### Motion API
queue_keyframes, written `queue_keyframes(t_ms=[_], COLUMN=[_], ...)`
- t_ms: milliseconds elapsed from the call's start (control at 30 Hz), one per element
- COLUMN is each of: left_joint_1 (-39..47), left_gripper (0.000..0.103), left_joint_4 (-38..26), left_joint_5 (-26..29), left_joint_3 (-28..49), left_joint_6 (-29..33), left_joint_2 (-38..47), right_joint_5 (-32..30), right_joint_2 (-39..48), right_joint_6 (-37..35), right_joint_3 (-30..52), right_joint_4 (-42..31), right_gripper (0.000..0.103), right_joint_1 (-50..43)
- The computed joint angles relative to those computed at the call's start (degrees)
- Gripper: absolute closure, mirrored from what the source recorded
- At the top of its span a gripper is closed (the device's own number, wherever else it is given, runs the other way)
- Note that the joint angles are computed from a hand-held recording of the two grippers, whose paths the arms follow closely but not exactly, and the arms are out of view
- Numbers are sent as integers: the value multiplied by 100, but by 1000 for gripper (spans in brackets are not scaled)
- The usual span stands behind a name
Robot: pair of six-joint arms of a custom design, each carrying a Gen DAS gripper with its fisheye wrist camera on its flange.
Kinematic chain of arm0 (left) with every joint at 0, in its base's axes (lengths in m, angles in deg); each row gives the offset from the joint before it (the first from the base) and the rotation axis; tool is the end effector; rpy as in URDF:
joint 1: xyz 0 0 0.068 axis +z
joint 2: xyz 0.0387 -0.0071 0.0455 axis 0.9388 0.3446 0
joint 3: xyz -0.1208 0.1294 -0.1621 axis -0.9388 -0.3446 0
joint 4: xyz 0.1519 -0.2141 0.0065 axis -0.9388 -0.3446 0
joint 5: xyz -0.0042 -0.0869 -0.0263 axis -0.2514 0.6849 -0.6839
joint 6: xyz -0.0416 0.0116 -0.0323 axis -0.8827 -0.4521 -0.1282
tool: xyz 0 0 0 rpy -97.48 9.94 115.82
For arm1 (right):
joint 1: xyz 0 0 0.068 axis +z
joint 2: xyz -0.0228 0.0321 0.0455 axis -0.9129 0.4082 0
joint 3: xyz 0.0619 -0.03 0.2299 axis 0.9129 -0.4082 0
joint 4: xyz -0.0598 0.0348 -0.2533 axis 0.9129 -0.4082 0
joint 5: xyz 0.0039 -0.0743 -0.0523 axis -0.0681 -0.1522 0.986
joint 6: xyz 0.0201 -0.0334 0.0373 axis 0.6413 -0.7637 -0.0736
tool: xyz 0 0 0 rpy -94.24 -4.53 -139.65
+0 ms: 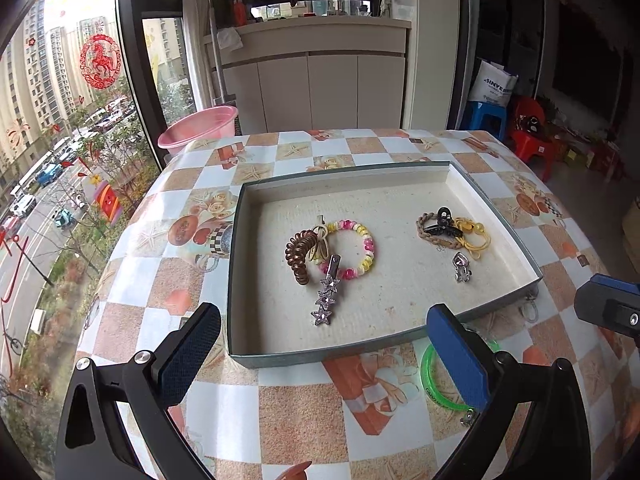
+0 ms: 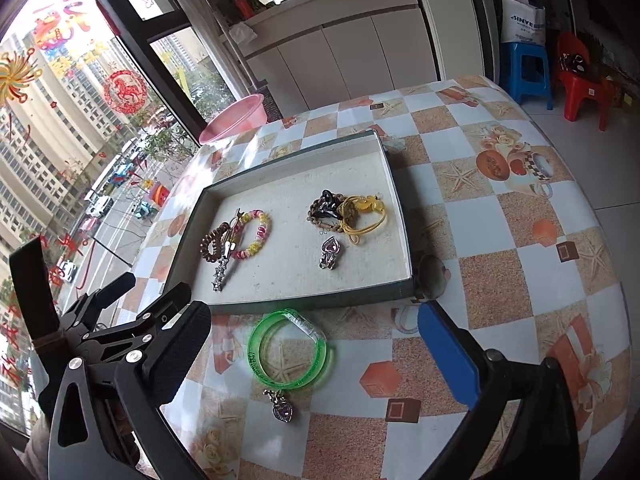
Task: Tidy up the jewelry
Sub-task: 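Grasp the silver heart charm with the left tool while the right tool grasps the green bangle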
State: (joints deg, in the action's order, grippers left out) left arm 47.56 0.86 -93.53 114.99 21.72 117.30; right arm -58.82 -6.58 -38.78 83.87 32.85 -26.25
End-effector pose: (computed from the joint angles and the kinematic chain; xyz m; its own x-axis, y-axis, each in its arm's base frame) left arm 0.2589 -0.0970 0.2480 -0.7220 0.0801 -0.6872 0.0765 0.9964 0.0358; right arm 0.2478 0.2015 0.2708 -0.8080 0.1278 -0.5751 -0.1173 0.9217 0.3696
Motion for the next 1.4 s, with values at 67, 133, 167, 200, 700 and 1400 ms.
queue_keyframes(t_ms=[67,133,167,200,700,1400], left_joint_1=[-74,-135,-169,-209,-1228,-1752], left_gripper=[0,0,0,0,0,0], left_joint_4=[-64,-132,-170,-211,-334,-235], left_joint_5=[-29,-22,-36,-46,37,-124], left_joint_3=[-189,-451,-580,-707,-1663,-1472], left_joint_6=[-36,-86,-131,-175,-1044,-1717], left_joint_2=[-245,-557,-702,-842,-1501,-902], right_joint_5=[-56,-91,-99,-112,-246,250], right_joint_2=[-22,-35,-44,-67,603,2222], right_joint_6=[0,33,45,68,-72,-986], right_joint_3=[-1,-3,-15,-63,37,1578], right_joint_4=[-129,-276,-347,-372,-547,-1147], right_gripper=[0,0,0,0,0,58], right_joint_1=[36,45,52,62,102,374])
